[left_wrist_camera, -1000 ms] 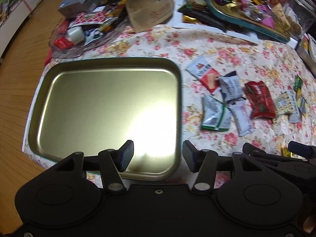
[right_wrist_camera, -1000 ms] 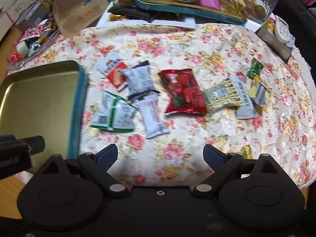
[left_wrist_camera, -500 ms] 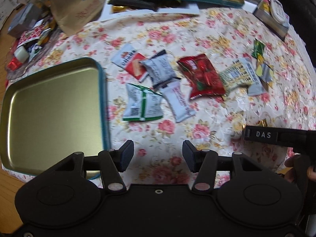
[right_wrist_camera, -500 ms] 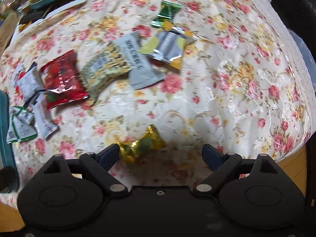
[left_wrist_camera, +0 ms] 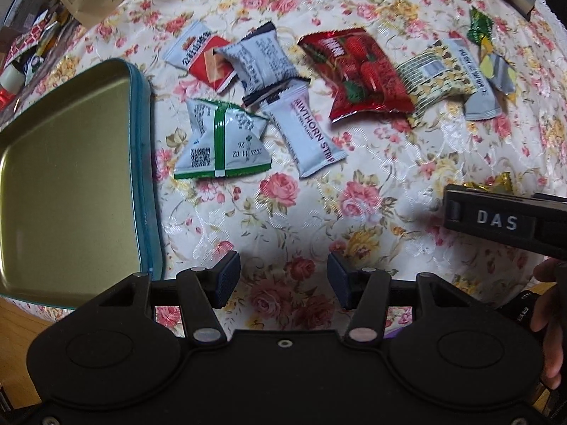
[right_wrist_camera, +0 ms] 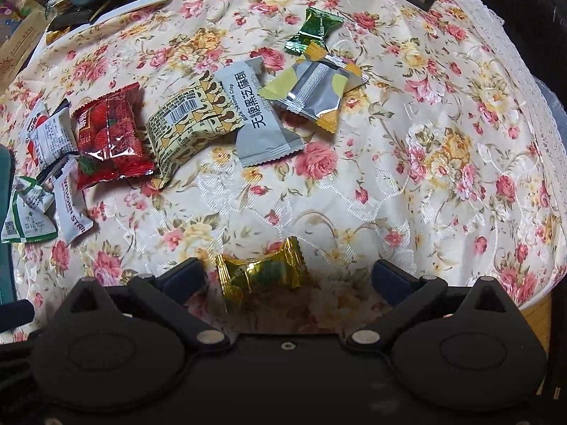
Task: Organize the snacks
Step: 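Move the right tool toward the silver-and-yellow wrapped candy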
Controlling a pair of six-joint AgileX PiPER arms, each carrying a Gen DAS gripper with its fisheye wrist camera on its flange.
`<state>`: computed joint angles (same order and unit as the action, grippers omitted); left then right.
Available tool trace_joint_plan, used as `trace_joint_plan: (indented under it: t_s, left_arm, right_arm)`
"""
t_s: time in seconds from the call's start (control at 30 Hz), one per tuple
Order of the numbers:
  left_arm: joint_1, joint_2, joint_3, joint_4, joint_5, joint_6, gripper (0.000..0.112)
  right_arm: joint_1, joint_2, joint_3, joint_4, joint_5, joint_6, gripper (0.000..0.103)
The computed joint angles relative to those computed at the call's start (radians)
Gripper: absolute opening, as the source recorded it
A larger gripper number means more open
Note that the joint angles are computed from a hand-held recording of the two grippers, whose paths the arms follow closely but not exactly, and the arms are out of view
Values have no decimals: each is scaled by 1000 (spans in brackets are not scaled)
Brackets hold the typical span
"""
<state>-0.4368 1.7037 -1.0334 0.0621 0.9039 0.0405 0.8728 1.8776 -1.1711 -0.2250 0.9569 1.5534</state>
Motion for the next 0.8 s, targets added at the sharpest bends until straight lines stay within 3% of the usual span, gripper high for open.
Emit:
trace_joint_plan:
  t_s: [0.4, 0.8]
  left_arm:
    - [14, 21, 11, -13, -27, -9, 61]
    - [55, 39, 6, -67, -36, 34, 74]
  right_arm:
    - [9, -16, 18, -17, 1, 30, 103]
    - [27, -16, 17, -55, 15, 102, 103]
